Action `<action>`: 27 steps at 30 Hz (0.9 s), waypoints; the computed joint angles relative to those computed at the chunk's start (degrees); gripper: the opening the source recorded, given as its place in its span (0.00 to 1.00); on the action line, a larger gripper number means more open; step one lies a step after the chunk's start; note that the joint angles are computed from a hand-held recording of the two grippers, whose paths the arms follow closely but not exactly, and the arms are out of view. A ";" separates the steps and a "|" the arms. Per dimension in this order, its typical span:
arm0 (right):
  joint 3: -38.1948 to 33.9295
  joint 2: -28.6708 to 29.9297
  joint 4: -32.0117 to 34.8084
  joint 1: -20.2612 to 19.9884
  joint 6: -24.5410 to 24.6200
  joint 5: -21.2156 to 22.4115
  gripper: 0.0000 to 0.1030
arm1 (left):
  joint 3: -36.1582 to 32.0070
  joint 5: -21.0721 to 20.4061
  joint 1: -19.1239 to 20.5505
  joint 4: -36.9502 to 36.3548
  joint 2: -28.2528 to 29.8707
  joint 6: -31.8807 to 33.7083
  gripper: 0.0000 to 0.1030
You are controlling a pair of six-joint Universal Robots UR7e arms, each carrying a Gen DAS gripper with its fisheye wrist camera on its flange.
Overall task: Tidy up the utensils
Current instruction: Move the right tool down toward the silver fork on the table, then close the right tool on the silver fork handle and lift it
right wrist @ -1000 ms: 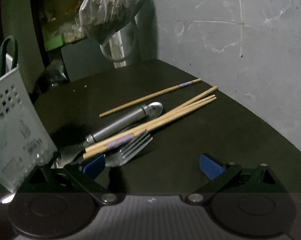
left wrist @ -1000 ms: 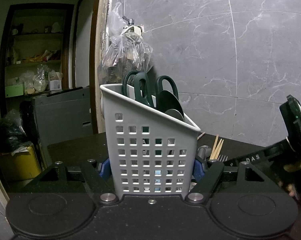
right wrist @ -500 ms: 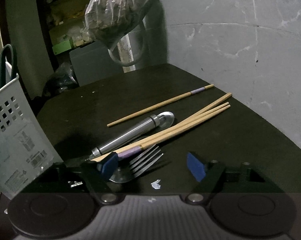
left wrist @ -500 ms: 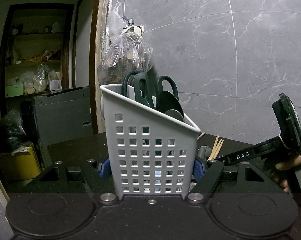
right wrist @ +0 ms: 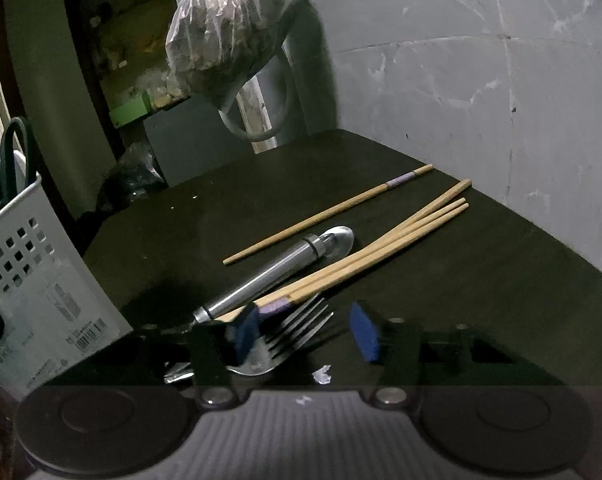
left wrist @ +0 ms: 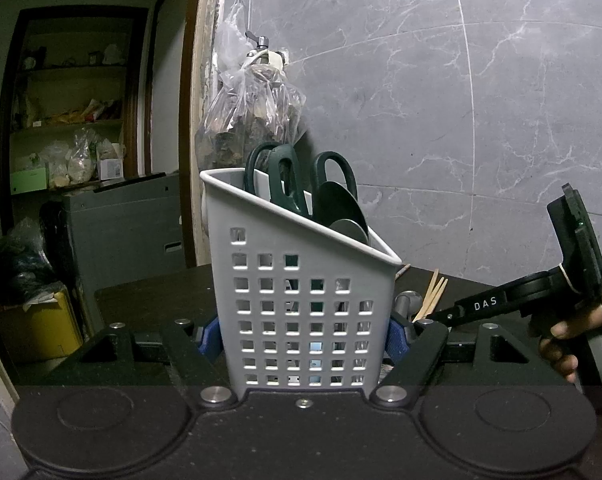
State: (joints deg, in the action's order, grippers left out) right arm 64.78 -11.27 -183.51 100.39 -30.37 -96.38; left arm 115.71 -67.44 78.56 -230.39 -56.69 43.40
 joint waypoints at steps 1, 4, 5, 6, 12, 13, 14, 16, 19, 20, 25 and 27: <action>0.08 -0.05 0.01 -0.03 0.18 0.04 0.44 | 0.05 -0.08 0.07 0.09 -0.10 0.01 0.74; 0.56 -0.44 0.13 -0.25 1.60 0.59 0.41 | -0.01 -0.04 0.02 0.05 -0.02 0.08 0.74; 0.78 -0.63 0.27 -0.34 2.10 0.80 0.38 | 0.05 -0.08 0.07 0.06 -0.10 0.07 0.74; 0.90 -0.73 0.31 -0.40 2.41 0.87 0.34 | 0.03 -0.03 0.03 0.06 -0.06 0.07 0.74; 1.06 -1.01 0.81 -0.81 3.58 1.61 0.23 | 0.03 0.01 0.03 0.01 -0.04 0.09 0.74; 1.17 -1.03 0.73 -0.81 3.85 1.69 0.22 | 0.01 0.03 0.01 0.01 -0.02 0.09 0.74; 1.21 -1.08 0.80 -0.89 4.09 1.87 0.21 | 0.07 -0.07 0.08 0.06 -0.11 0.07 0.74; 1.47 -1.27 0.87 -1.01 4.74 2.18 0.20 | 0.07 -0.06 0.08 0.03 -0.10 0.10 0.74; 2.45 -1.88 0.62 -1.21 5.61 2.50 0.19 | 0.08 -0.07 0.08 0.05 -0.11 0.09 0.74; 2.96 -2.19 0.47 -1.29 5.85 2.58 0.19 | 0.08 -0.07 0.08 0.05 -0.11 0.09 0.74; 7.80 -4.85 -1.77 -2.09 7.04 3.16 0.18 | 0.08 -0.07 0.08 0.00 -0.09 0.08 0.74; 9.98 -6.07 -2.73 -2.46 7.50 3.40 0.17 | 0.08 -0.08 0.07 0.02 -0.10 0.11 0.74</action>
State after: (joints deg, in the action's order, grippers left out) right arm 74.75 -17.34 -186.24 97.93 -22.87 -92.98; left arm 115.79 -67.53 78.63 -230.36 -56.79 43.50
